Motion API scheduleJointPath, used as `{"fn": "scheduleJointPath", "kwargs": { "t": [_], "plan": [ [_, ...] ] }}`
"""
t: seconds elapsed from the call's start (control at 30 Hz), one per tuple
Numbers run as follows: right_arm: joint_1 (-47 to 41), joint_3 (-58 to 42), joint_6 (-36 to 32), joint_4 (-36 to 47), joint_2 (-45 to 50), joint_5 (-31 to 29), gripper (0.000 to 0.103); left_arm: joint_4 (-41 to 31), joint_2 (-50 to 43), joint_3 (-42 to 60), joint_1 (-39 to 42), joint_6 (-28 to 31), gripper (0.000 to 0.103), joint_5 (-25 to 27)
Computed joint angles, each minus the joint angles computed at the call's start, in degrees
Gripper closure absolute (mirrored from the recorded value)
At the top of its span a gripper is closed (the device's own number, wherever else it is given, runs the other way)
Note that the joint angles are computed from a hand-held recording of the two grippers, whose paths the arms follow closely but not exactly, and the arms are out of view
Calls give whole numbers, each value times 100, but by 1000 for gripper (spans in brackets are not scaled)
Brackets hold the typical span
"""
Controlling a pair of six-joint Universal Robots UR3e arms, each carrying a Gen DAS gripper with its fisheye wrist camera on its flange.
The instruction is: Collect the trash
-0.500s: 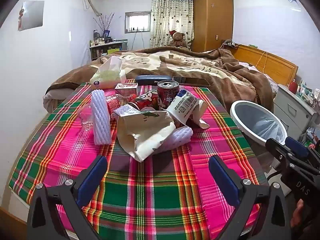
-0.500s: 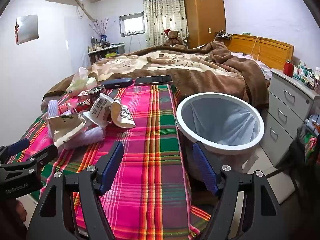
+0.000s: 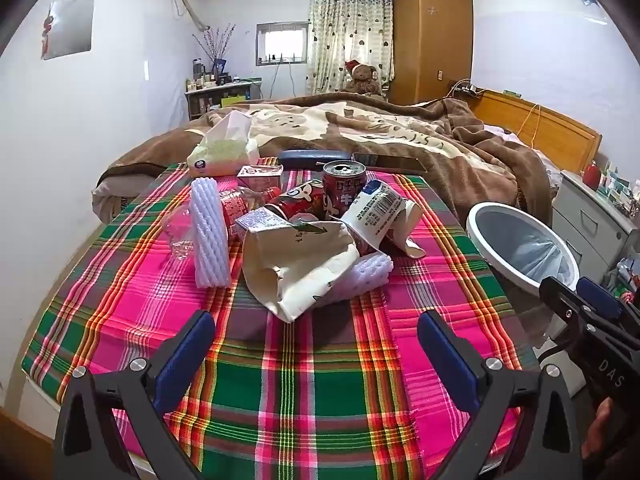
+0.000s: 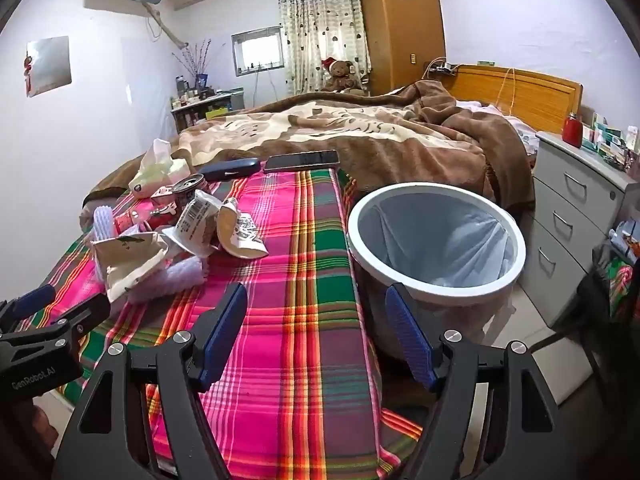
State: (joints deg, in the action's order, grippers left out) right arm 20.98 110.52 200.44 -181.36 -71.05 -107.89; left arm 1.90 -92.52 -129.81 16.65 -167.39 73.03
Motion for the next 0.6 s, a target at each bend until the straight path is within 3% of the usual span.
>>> {"fn": "scheduleJointPath", "kwargs": {
  "t": [0.6],
  "plan": [
    [63,61,92,-60,13,-101,30,50,79,-49,-76,-38,0,130]
  ]
}}
